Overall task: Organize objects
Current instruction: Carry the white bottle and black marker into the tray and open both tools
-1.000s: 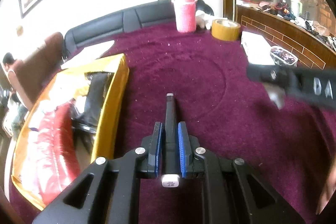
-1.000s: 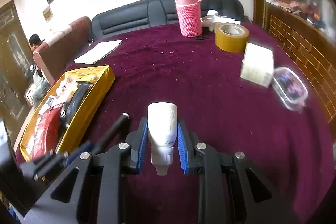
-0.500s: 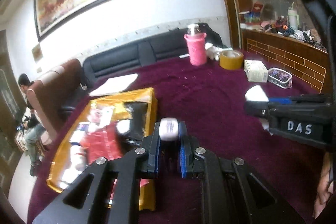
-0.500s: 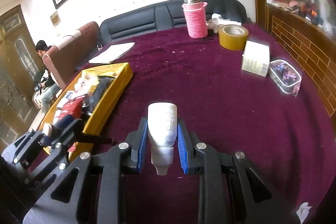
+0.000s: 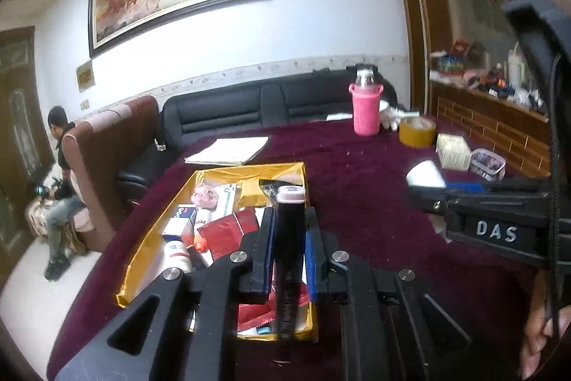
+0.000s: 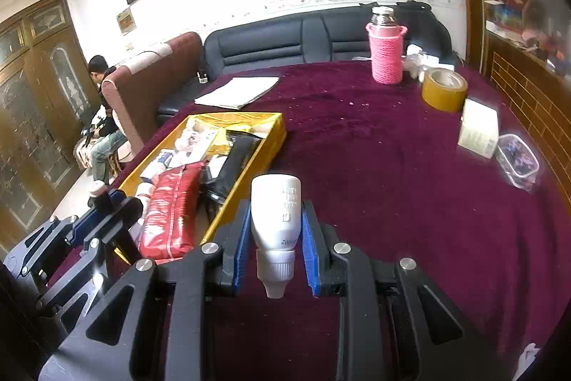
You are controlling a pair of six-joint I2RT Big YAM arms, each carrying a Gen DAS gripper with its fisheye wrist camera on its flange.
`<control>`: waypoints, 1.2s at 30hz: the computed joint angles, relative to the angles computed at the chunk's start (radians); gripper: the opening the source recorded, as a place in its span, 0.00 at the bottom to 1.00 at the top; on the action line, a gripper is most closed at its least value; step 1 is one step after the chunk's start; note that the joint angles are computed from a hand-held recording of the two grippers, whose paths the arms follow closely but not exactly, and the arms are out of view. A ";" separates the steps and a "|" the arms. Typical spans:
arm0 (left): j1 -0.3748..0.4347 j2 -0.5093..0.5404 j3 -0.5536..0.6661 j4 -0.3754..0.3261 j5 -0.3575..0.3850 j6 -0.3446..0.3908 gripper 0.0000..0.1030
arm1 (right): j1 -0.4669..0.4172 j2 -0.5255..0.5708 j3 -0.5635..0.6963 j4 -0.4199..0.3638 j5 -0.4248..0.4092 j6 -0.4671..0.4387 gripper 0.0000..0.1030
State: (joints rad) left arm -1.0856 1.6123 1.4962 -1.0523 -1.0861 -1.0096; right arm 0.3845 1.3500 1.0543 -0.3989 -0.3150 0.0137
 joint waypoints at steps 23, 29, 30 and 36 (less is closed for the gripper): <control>-0.015 -0.040 -0.031 0.062 -0.022 0.029 0.11 | 0.029 -0.008 0.000 -0.006 0.024 0.001 0.23; -0.016 -0.086 -0.069 0.089 -0.023 0.027 0.11 | 0.044 -0.005 0.012 -0.004 0.032 0.000 0.23; -0.015 -0.101 -0.082 0.103 -0.012 0.029 0.11 | 0.048 -0.005 0.014 -0.004 0.035 -0.001 0.23; 0.034 -0.261 -0.229 0.193 0.100 -0.002 0.11 | 0.085 0.015 0.050 -0.002 0.049 -0.008 0.23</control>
